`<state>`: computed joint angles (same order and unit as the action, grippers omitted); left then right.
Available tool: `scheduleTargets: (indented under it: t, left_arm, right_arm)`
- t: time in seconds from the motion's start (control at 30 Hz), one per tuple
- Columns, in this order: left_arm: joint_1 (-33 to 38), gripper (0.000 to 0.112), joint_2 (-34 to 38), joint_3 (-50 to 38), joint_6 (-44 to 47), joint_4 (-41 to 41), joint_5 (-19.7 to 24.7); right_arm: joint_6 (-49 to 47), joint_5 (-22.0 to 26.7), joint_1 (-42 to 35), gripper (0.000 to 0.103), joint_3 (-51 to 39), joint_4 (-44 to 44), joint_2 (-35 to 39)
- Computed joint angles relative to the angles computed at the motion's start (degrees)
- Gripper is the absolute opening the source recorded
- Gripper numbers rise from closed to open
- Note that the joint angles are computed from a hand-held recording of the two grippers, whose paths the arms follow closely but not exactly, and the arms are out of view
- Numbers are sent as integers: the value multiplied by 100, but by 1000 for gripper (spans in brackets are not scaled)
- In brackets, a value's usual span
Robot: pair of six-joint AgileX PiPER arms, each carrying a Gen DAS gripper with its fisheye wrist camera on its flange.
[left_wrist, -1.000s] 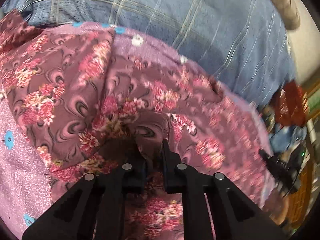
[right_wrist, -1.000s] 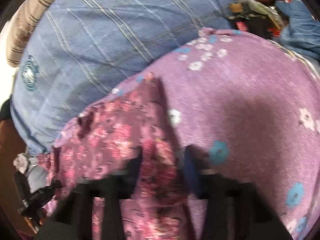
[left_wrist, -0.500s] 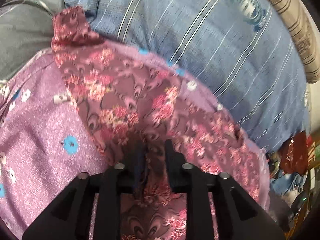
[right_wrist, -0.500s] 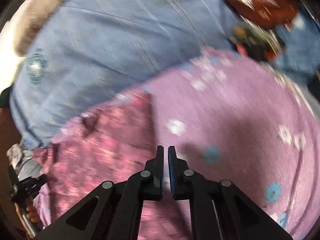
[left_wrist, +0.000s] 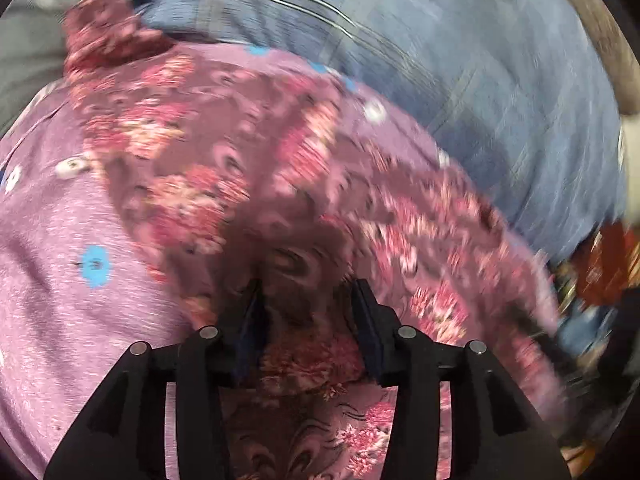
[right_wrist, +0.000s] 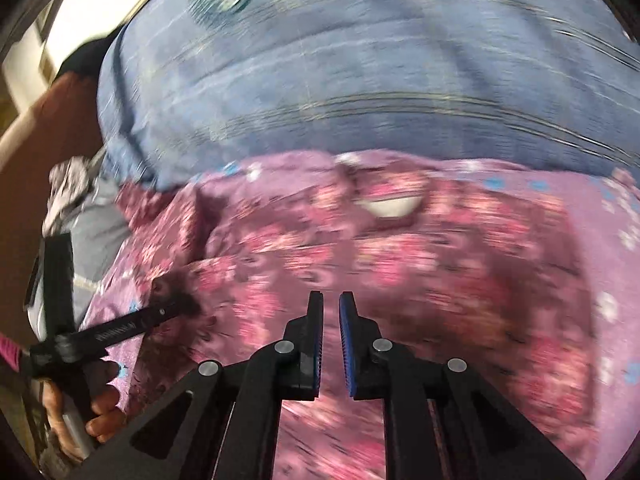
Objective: Fold small clothes
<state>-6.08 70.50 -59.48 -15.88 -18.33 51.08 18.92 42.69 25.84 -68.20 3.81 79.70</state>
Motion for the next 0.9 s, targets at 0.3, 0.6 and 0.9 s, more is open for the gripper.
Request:
scheduleTargets:
  t: [0.3,0.6,0.9]
  left_arm:
    - [2849,50,1061,-1564,1408,-1,973]
    - [3525,62,2962,-3343,1540,153,1051]
    - [2865,37,3706,-3929,1017,1158,118]
  right_arm:
    - [1075,-1635,1087,17,645,-1030,806]
    - [-705,-2201,598,17,1206,1042,482]
    - [-3438,-2249,59,17,1511,4057,457]
